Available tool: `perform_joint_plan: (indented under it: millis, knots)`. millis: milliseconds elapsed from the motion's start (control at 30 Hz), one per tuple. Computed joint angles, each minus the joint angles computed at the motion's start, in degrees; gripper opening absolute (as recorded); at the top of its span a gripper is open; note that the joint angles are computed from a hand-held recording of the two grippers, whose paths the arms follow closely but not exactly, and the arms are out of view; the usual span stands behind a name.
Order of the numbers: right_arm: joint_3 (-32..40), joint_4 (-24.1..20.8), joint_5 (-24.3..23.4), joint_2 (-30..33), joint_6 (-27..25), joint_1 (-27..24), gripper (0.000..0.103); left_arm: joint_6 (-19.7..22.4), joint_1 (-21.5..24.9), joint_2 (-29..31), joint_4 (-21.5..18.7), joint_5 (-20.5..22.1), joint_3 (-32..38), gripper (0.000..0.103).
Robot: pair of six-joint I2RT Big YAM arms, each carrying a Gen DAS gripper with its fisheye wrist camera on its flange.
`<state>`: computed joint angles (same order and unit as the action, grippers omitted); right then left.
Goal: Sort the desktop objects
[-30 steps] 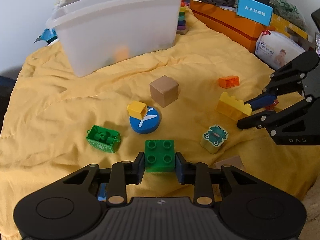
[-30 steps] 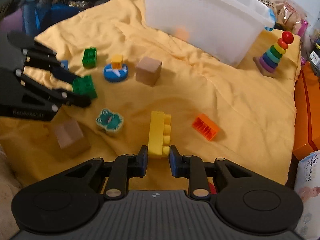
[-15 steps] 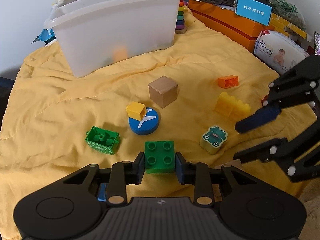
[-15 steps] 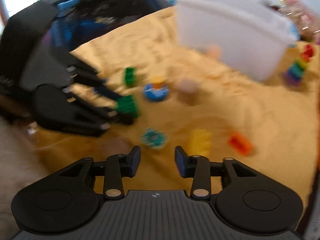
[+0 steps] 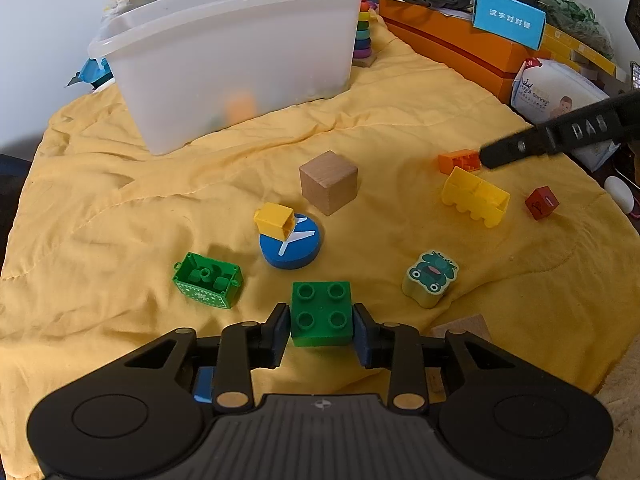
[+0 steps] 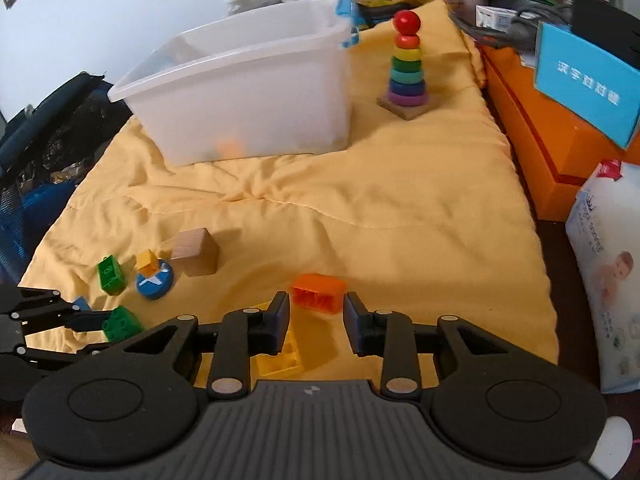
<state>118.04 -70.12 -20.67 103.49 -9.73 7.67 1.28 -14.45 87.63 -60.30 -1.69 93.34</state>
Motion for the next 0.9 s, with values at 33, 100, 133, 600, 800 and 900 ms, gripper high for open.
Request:
perform_joint_plan:
  millis: [33,100,133,600,800,900]
  knots:
    - [0.63,-1.21,-0.33,0.39,-1.46,0.11,0.032,-0.09,0.03,0.04,0.01,0.02,0.04,0.038]
    - [0.03,-1.62,2.24,0.03,-4.68,1.05,0.03,-0.23,-0.01,0.14,0.1,-0.13,0.11,0.038]
    - [-1.21,-0.43,3.75,-0.57,-4.85,1.49,0.027,-0.15,-0.02,0.14,0.12,-0.19,0.09,0.038]
    - [-2.83,-1.51,-0.12,-1.36,-11.92,2.78,0.024,-0.36,-0.04,-0.05,0.47,-0.38,-0.23,0.039]
    - [-3.34,-1.94,-2.79,-1.71,-14.75,3.8,0.026,-0.25,0.11,-0.34,0.75,-0.17,-0.61,0.039]
    - [-0.65,-4.02,-4.87,0.19,-12.05,3.57,0.031,-0.12,0.17,-0.52,0.95,-0.09,-0.88,0.039]
